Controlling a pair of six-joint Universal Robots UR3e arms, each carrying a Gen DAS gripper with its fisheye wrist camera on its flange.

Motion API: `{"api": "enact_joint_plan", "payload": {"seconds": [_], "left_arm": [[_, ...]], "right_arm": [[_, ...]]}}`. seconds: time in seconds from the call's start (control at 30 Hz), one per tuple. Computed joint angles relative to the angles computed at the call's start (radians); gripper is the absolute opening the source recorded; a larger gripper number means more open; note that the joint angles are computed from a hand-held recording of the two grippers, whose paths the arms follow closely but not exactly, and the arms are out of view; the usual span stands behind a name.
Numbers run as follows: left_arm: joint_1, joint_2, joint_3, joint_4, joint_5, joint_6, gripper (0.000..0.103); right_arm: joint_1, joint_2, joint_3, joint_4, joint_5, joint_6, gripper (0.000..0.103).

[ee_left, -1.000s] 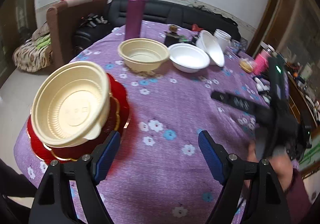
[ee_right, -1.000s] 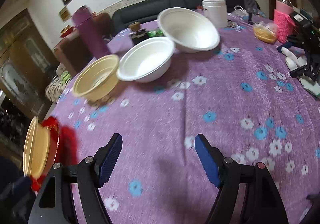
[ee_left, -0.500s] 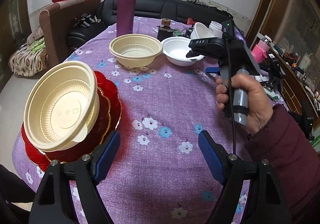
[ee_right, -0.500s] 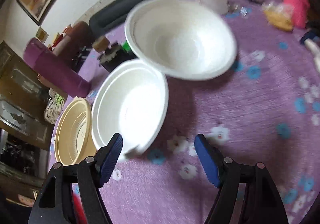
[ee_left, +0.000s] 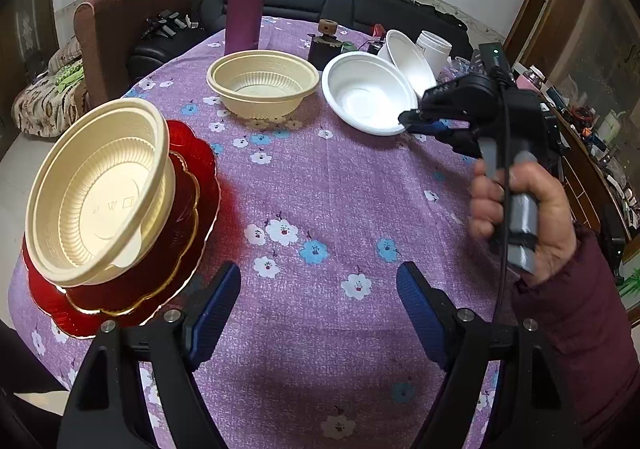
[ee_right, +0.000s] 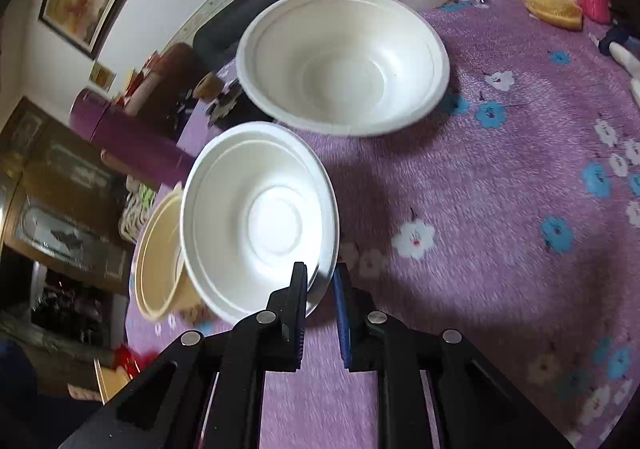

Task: Organize plates and bowls
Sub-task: 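Lift the white paper bowl with the right gripper toward the stack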

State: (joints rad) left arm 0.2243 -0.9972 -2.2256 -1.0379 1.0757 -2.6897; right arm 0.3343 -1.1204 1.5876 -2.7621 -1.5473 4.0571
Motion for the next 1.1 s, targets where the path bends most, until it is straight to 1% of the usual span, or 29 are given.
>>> {"api": "enact_joint_plan", "payload": {"seconds": [0.13, 0.2, 0.33, 0.43, 0.5, 0.57, 0.6, 0.63, 0.7, 0.77, 0.8, 0.87, 0.9, 0.93, 0.97, 1.03, 1.1], "left_arm": [[0.014, -0.001, 0.018, -0.032, -0.013, 0.000, 0.080], [-0.001, -0.021, 0.024, -0.018, -0.001, -0.019, 0.080], [-0.066, -0.101, 0.059, 0.031, 0.014, -0.080, 0.080], [-0.142, -0.194, 0.113, 0.078, 0.016, -0.140, 0.081], [-0.200, -0.262, 0.151, 0.147, 0.034, -0.195, 0.081], [-0.276, -0.361, 0.217, 0.239, 0.087, -0.266, 0.081], [-0.300, -0.402, 0.250, 0.264, 0.104, -0.288, 0.081], [-0.323, -0.455, 0.298, 0.278, 0.122, -0.312, 0.081], [-0.367, -0.576, 0.425, 0.268, 0.161, -0.352, 0.081], [-0.394, -0.666, 0.527, 0.240, 0.193, -0.363, 0.081], [-0.419, -0.728, 0.598, 0.228, 0.228, -0.371, 0.081], [-0.461, -0.815, 0.685, 0.234, 0.294, -0.364, 0.086], [-0.479, -0.844, 0.707, 0.245, 0.324, -0.366, 0.086], [-0.494, -0.882, 0.744, 0.246, 0.350, -0.376, 0.086], [-0.505, -0.922, 0.787, 0.238, 0.360, -0.391, 0.086], [-0.512, -0.986, 0.861, 0.208, 0.347, -0.410, 0.086], [-0.527, -1.046, 0.932, 0.186, 0.363, -0.431, 0.086]], "right_arm": [[0.041, -0.072, 0.064, 0.023, -0.008, -0.041, 0.014], [0.062, -0.123, 0.122, 0.027, -0.012, -0.045, 0.014], [0.073, -0.230, 0.270, -0.011, -0.001, -0.031, 0.014], [0.085, -0.288, 0.359, -0.072, -0.055, -0.021, 0.015], [0.106, -0.287, 0.365, -0.093, -0.135, -0.007, 0.024], [0.105, -0.272, 0.395, -0.188, -0.179, 0.015, 0.065], [0.098, -0.258, 0.395, -0.224, -0.187, 0.022, 0.069], [0.095, -0.240, 0.381, -0.237, -0.194, 0.030, 0.069], [0.072, -0.201, 0.344, -0.249, -0.184, 0.027, 0.069], [0.061, -0.167, 0.296, -0.227, -0.184, -0.003, 0.069], [0.053, -0.172, 0.306, -0.228, -0.180, -0.020, 0.069], [0.032, -0.161, 0.327, -0.269, -0.154, -0.049, 0.066], [0.016, -0.153, 0.344, -0.297, -0.127, -0.056, 0.062], [0.002, -0.143, 0.350, -0.309, -0.098, -0.060, 0.050], [-0.014, -0.134, 0.360, -0.326, -0.062, -0.068, 0.035], [-0.047, -0.117, 0.380, -0.363, 0.013, -0.078, 0.023], [-0.079, -0.117, 0.414, -0.410, 0.070, -0.077, 0.020]]}}
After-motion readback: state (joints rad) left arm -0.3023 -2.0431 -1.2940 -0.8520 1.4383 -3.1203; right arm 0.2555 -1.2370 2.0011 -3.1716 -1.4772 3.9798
